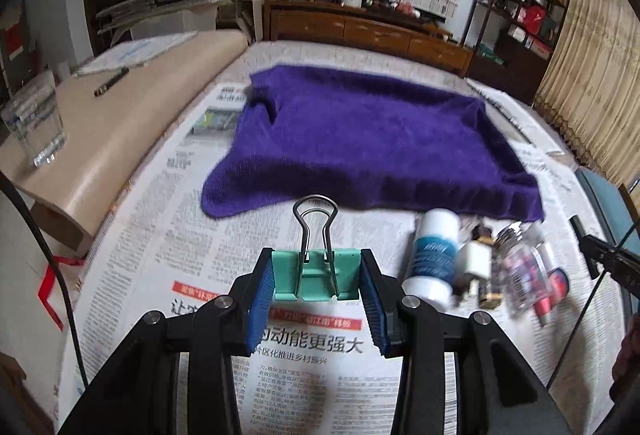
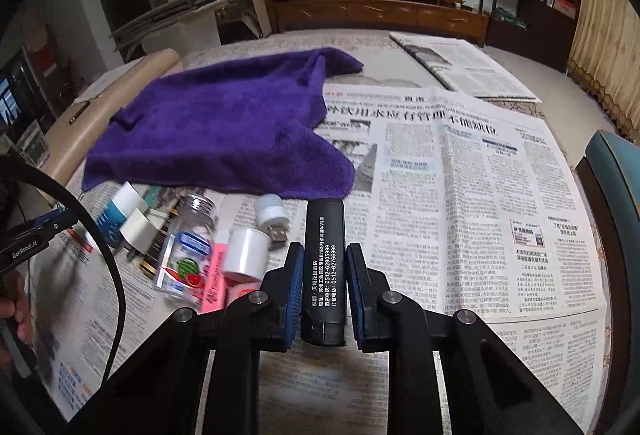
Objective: Organize rigid objects
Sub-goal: 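Carry clip and USB stick onto the purple towel and open both tools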
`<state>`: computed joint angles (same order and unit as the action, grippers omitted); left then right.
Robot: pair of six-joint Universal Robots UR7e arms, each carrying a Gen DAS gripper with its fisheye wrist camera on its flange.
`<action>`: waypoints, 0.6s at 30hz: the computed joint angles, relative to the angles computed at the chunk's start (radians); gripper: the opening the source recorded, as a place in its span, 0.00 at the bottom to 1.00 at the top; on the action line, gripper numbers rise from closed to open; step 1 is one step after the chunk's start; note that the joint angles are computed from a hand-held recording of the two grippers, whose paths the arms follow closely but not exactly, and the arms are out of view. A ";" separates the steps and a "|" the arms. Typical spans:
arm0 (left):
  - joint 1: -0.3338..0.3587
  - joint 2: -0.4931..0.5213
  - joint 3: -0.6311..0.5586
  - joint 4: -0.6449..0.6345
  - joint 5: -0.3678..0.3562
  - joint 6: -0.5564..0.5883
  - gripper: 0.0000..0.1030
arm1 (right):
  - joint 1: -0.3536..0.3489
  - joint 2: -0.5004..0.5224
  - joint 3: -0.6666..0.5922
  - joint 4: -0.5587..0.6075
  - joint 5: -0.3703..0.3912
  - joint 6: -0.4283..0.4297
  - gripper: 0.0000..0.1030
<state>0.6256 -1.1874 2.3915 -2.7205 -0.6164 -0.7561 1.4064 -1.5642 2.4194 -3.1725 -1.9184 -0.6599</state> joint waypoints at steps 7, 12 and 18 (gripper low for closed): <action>-0.010 -0.030 -0.041 0.000 0.014 0.058 0.38 | 0.060 0.024 -0.039 0.043 0.012 0.068 0.21; 0.032 -0.002 -0.119 -0.050 0.010 0.179 0.38 | 0.133 0.077 -0.113 0.081 0.000 0.101 0.21; 0.111 0.090 -0.260 -0.121 -0.017 0.367 0.38 | 0.198 0.193 -0.251 0.122 -0.012 0.118 0.21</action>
